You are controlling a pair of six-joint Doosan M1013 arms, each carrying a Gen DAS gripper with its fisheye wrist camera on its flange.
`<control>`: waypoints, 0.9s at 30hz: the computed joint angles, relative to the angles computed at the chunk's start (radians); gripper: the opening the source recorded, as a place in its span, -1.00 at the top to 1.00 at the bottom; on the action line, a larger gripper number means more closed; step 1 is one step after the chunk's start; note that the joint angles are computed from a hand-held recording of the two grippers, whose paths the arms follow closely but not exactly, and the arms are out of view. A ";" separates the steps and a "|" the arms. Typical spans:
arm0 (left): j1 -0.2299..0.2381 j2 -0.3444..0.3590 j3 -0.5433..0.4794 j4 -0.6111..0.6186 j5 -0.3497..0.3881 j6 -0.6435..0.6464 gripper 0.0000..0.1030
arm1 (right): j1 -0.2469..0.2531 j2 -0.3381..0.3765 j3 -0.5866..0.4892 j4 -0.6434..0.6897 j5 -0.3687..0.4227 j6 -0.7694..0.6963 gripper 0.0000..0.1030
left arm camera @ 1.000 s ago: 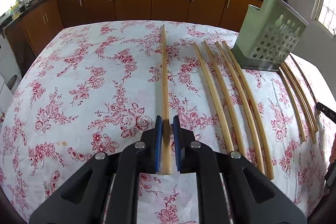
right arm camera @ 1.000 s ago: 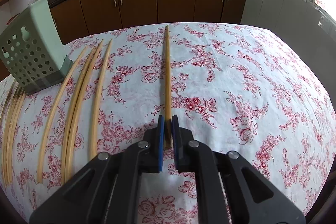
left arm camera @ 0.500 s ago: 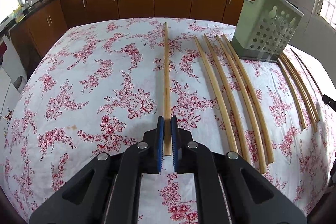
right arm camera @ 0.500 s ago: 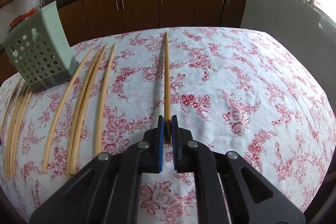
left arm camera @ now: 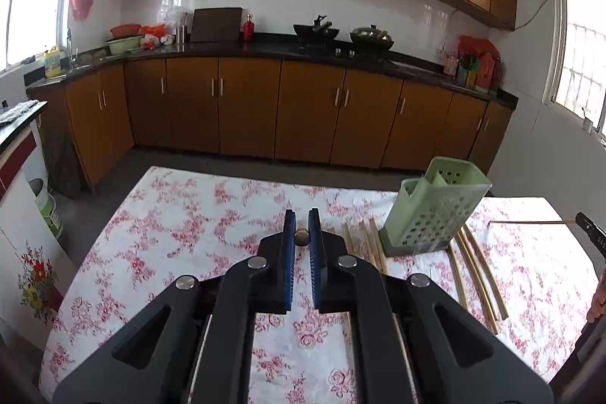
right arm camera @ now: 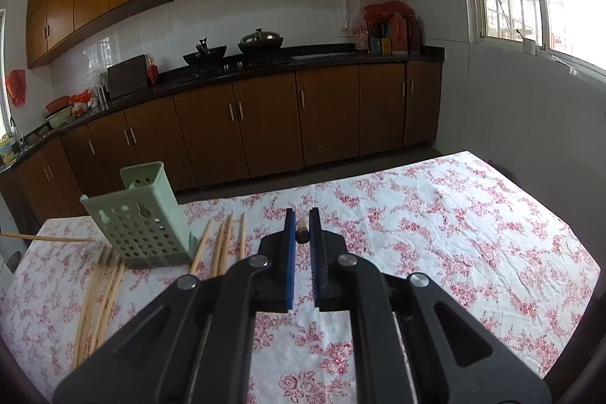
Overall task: Organize utensils
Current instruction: 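Lift the held chopstick with the right tool toward the green basket while the left tool carries its chopstick there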
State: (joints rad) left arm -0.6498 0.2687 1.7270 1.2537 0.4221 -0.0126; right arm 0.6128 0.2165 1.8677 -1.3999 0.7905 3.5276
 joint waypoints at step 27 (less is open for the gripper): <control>-0.021 -0.019 -0.161 0.258 -0.023 -0.160 0.86 | -0.027 -0.065 -0.153 -0.288 -0.112 0.118 0.85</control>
